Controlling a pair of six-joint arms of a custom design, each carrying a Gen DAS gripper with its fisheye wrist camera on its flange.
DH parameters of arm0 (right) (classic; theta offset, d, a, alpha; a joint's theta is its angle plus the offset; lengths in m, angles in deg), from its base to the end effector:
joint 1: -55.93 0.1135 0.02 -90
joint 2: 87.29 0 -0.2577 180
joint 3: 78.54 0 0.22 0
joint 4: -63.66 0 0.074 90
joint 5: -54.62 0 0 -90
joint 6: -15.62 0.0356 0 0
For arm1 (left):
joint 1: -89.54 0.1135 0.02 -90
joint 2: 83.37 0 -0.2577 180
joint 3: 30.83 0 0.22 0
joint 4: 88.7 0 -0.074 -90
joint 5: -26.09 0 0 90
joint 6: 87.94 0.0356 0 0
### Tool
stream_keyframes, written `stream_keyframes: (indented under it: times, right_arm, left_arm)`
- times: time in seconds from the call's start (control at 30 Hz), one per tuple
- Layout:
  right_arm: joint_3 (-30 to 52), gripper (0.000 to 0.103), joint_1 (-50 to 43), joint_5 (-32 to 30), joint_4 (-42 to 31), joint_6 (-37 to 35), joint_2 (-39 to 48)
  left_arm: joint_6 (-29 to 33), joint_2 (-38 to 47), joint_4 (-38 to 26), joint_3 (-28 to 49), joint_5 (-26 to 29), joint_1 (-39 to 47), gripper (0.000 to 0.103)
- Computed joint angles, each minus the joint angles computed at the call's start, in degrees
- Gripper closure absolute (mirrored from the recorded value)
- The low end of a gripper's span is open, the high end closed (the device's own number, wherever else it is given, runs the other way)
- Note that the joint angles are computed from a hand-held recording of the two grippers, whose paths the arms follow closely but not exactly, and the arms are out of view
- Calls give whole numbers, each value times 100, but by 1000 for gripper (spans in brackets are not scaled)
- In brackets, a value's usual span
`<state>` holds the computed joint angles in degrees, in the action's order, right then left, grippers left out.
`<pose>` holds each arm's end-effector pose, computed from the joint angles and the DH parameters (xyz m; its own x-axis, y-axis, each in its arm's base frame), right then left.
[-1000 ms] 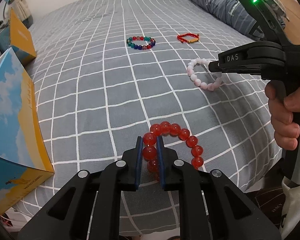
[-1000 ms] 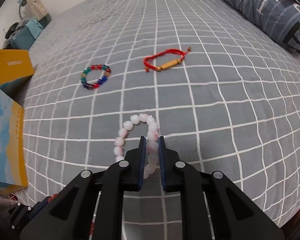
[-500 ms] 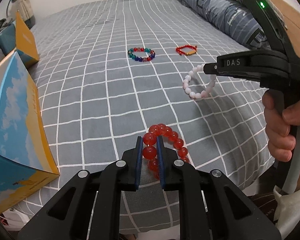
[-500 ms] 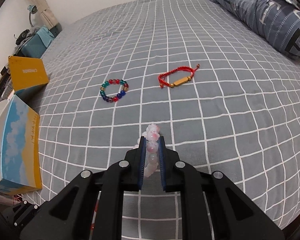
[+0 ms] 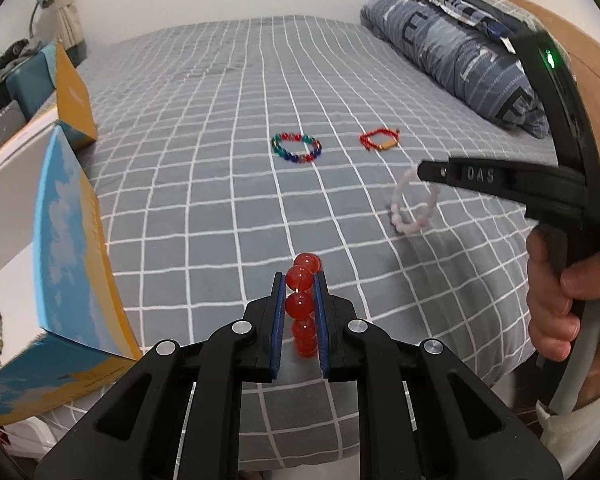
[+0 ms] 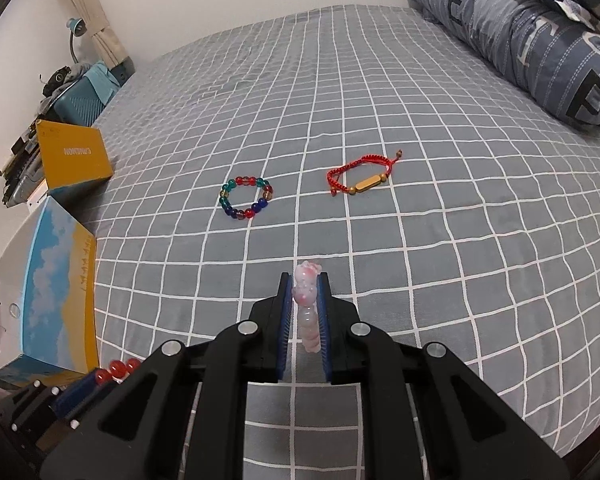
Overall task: Organize jewelry
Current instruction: 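Lift both bracelets and carry them toward the white box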
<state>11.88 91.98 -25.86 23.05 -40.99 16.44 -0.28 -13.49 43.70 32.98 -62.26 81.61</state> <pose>0.2941 0.2068 0.2250 -0.8216 0.0733 -0.5653 -0.0592 0.9754 0.2125 0.2128 -0.0307 0.2439 -0.8036 0.0707 -0.5910 0.1221 0.9914 -0.0474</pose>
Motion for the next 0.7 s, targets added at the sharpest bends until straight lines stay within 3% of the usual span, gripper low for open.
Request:
stream_keyframes:
  times: [0.7]
  right_arm:
    - [139, 91, 326, 420, -146, -16, -558]
  left_arm:
    - [298, -47, -268, 918, 1, 616, 90]
